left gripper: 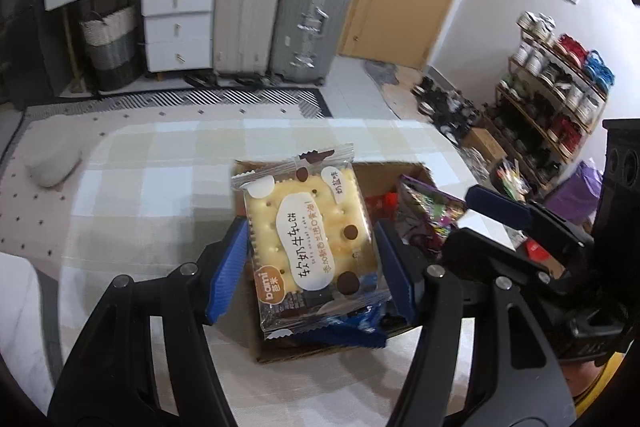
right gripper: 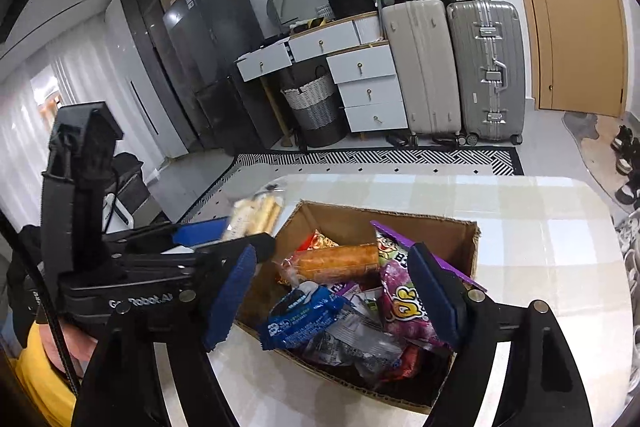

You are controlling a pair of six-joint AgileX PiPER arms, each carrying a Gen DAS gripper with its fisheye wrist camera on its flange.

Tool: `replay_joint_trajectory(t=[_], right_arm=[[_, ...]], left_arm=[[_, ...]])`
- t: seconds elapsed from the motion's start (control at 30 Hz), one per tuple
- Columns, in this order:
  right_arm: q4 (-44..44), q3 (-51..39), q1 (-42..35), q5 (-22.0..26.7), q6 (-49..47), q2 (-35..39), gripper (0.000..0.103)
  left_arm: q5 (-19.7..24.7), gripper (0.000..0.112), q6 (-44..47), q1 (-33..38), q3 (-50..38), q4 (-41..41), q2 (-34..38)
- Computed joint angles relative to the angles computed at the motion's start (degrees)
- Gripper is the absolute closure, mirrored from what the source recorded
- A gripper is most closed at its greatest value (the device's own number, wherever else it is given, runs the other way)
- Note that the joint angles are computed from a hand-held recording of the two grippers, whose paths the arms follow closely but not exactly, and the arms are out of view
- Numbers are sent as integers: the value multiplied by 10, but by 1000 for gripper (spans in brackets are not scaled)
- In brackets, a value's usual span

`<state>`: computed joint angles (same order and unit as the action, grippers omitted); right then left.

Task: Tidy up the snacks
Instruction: 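Open the left gripper to drop the cracker pack while the right gripper releases the blue bag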

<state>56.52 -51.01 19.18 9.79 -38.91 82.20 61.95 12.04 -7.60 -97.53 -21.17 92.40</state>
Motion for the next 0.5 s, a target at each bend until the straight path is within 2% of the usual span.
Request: replay_joint_trajectory(t=[0.07, 0.17, 0.37, 0.5], right_arm=[[11, 11, -5, -7, -5, -4, 23], [96, 26, -29, 7, -80, -10, 23], [126, 54, -50, 12, -109, -31, 23], [168, 81, -61, 13, -147, -56, 23]], left_arm=[[1, 52, -5, -10, -2, 2, 10], [7, 52, -3, -25, -13, 5, 28], [9, 51, -22, -54, -37, 26, 59], [-5, 49, -19, -45, -14, 10, 35]])
